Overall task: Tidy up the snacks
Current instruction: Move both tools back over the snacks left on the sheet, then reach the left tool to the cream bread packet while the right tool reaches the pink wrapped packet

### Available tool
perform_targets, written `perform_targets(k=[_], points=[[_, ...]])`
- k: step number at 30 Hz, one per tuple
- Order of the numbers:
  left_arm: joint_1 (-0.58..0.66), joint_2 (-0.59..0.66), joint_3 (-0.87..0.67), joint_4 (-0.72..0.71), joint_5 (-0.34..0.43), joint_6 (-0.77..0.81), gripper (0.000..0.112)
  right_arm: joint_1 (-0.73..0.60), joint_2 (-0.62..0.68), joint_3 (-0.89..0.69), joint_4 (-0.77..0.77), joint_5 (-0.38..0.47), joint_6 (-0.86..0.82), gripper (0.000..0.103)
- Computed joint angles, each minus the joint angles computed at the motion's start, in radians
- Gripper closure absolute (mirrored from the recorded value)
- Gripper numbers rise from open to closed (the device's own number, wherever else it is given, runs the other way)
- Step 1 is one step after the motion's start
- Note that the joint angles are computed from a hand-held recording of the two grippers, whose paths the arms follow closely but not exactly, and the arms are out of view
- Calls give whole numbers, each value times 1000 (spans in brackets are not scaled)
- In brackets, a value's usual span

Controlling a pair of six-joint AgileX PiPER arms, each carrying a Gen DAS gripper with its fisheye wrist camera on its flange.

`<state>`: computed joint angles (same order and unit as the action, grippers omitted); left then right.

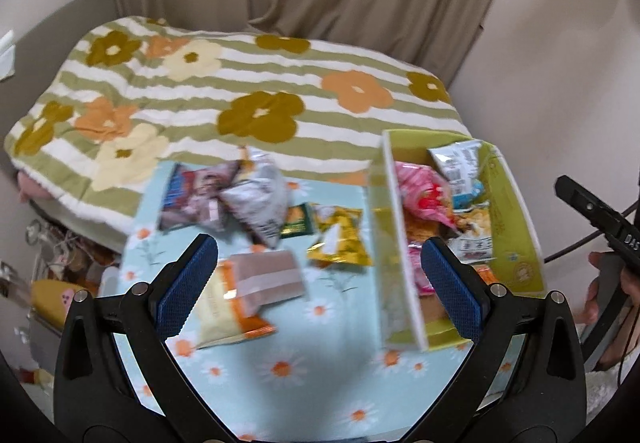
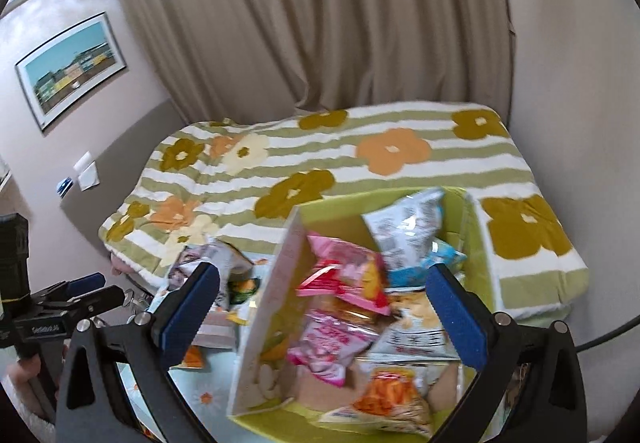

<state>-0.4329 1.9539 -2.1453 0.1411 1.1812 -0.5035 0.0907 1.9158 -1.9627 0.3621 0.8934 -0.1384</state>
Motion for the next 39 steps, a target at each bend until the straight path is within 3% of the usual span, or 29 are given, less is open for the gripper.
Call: perform_targets(k=[5,8,22,29,39], points=[[117,-151,245,-71,-99,101,11,112,-39,57,-61,-61,116,0],[197,-200,322,-153,-115,212,11,193,-38,66,-129,-83,248,0],[470,-200,499,-502,-92,714,11,424,113,26,-240,-132,561,0],[500,-140,549,-523,-109,802,11,449,253,-36,-178,-139,499,1],[431,-39,628,-536,-223,743,11,410,543,-328,-59,16,317,1]])
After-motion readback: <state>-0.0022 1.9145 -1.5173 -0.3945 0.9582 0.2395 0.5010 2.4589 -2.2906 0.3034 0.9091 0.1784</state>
